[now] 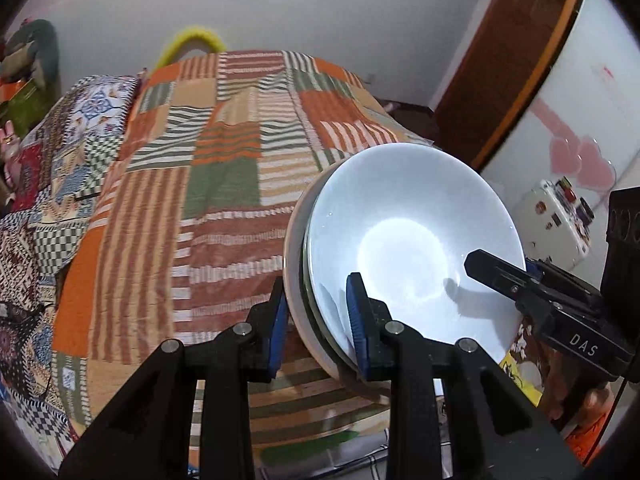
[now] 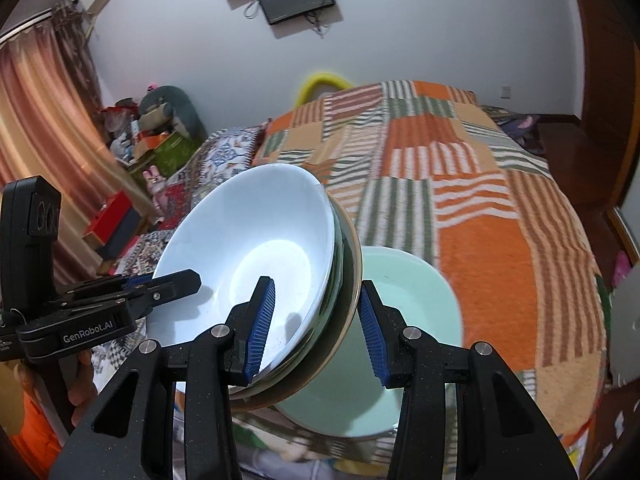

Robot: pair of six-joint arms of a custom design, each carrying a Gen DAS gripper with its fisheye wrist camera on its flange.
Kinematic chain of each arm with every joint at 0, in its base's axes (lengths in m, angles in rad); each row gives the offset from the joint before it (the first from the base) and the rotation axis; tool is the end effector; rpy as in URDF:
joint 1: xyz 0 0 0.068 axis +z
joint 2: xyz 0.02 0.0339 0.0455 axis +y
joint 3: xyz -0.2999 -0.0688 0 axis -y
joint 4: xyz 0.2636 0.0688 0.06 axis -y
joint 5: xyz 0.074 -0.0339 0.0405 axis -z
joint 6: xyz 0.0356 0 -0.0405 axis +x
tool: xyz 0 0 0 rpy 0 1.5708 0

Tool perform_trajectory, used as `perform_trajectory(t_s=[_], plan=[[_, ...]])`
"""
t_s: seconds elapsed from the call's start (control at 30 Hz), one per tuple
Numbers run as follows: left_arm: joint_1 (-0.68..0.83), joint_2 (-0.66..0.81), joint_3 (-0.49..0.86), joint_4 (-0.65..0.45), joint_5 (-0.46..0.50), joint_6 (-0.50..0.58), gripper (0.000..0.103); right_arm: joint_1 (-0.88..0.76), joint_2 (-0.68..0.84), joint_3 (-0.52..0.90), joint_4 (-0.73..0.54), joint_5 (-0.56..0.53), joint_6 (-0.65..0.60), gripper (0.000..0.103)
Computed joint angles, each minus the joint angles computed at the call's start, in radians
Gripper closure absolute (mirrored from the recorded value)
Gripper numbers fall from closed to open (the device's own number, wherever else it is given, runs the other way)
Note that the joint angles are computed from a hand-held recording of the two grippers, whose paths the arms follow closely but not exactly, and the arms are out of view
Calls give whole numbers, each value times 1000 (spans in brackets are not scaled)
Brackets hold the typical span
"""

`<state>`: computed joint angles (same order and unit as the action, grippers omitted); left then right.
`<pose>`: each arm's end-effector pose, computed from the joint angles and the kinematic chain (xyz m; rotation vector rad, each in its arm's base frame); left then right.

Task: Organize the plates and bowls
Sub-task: 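Lower the bowl stack onto the mint-green plate and open both grippers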

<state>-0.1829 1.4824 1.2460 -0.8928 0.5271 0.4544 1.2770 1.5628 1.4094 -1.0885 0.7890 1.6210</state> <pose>0.3002 -0.0737 0.3141 0.9541 2.3946 -0.6097 0.1166 0.2983 0.3386 0.5525 2.2482 0.2636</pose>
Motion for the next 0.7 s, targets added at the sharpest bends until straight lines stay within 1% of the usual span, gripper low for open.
perform_trajectory(t_s=[0.1, 0.23, 0.37, 0.7], plan=[[-33, 10, -11, 13, -14, -12, 75, 11, -13, -24, -17, -6, 46, 64], [-66, 22, -26, 29, -33, -26, 75, 17, -37, -78, -4, -31, 87, 64], [-89, 39, -32, 38, -55, -33, 75, 17, -55, -135, 39, -63, 109, 64], [-128, 78, -45, 60, -93, -40, 75, 15, -71, -187, 75, -98, 137, 64]])
